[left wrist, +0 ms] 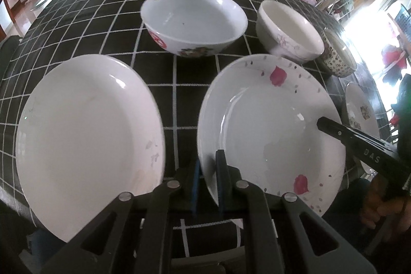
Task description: Organize plates and bowls
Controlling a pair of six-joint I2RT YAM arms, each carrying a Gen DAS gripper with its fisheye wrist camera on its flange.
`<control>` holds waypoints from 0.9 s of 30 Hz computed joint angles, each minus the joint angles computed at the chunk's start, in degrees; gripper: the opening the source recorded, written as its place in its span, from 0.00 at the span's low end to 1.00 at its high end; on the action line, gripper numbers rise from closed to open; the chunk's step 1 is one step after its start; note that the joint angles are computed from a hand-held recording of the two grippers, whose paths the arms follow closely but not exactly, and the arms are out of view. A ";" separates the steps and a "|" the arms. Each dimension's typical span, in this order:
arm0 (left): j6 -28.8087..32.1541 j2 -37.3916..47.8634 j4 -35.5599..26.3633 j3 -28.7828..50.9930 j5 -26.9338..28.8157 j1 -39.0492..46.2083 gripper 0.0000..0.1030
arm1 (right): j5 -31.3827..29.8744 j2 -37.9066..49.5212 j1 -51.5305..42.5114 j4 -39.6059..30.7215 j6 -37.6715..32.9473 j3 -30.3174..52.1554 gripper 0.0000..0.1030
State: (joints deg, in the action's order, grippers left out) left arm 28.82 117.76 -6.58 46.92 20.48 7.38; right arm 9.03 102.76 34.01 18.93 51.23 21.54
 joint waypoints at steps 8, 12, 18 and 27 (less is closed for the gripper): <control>0.57 -1.67 -1.10 -0.87 -0.93 0.73 0.09 | -0.77 -2.11 0.98 -1.25 2.87 -1.29 0.17; 2.21 -4.83 -2.24 -2.13 0.08 3.74 0.11 | -0.24 -3.34 3.86 -3.91 5.26 -0.55 0.17; 5.70 -8.86 -6.17 -1.59 2.47 10.03 0.11 | 1.98 -6.52 8.31 -10.11 6.40 3.22 0.17; 10.28 -7.59 -11.57 4.34 4.11 21.21 0.11 | 2.60 -1.86 12.42 -16.28 3.56 14.79 0.17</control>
